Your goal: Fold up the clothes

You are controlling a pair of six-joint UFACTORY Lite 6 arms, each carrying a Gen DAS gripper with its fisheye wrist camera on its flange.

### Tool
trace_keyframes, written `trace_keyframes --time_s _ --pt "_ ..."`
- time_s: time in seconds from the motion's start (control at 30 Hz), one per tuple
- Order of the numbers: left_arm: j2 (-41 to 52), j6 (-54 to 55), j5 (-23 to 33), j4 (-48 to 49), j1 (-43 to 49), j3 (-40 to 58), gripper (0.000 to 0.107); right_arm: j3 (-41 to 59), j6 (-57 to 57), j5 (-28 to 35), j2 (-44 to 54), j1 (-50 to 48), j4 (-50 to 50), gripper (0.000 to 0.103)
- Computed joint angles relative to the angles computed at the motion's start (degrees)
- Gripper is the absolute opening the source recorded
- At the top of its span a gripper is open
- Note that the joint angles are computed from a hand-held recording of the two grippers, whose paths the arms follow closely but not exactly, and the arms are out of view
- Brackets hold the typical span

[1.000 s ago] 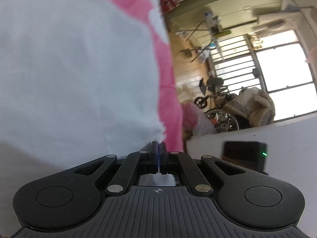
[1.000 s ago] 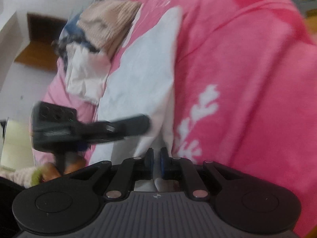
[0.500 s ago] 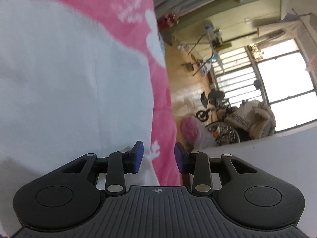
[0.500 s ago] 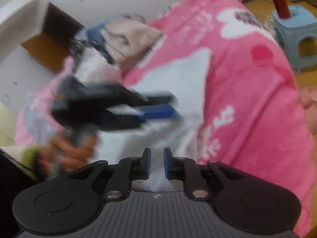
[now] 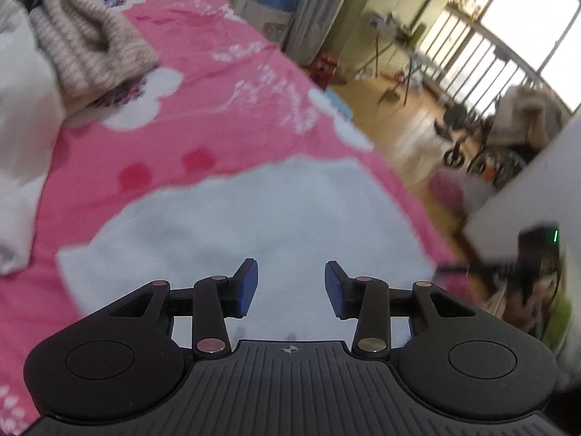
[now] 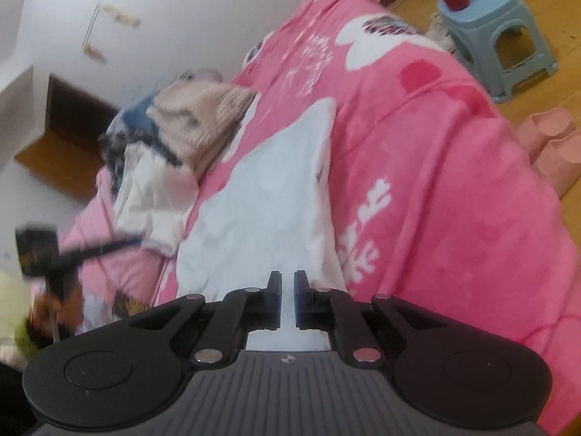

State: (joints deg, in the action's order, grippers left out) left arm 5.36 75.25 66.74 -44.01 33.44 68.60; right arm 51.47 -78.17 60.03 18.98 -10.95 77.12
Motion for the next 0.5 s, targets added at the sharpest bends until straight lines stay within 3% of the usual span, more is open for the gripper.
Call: trace_keyframes --time_s 0.13,0.27,0.37,0.5 --pt "-2.1 11.2 -5.0 2.6 3.4 -11.9 0.040 -3.8 -3.0 -7.4 -1.0 3.2 7.1 0.007" --pt "1.5 18.7 -14.0 1.3 4.6 -19.2 0.039 -6.1 -5.6 -14.2 0.2 7.7 12.9 0.005" --pt "7.4 23.0 -11.3 -2.5 9.2 -17.4 0.040 -7.7 -7.6 -12.9 0.9 6.4 15.8 0.004" --pt "12.7 19.1 -6.3 -3.8 11.8 -12.4 0.040 -9.6 -4.7 -12.1 -1.4 5.2 16.1 0.005"
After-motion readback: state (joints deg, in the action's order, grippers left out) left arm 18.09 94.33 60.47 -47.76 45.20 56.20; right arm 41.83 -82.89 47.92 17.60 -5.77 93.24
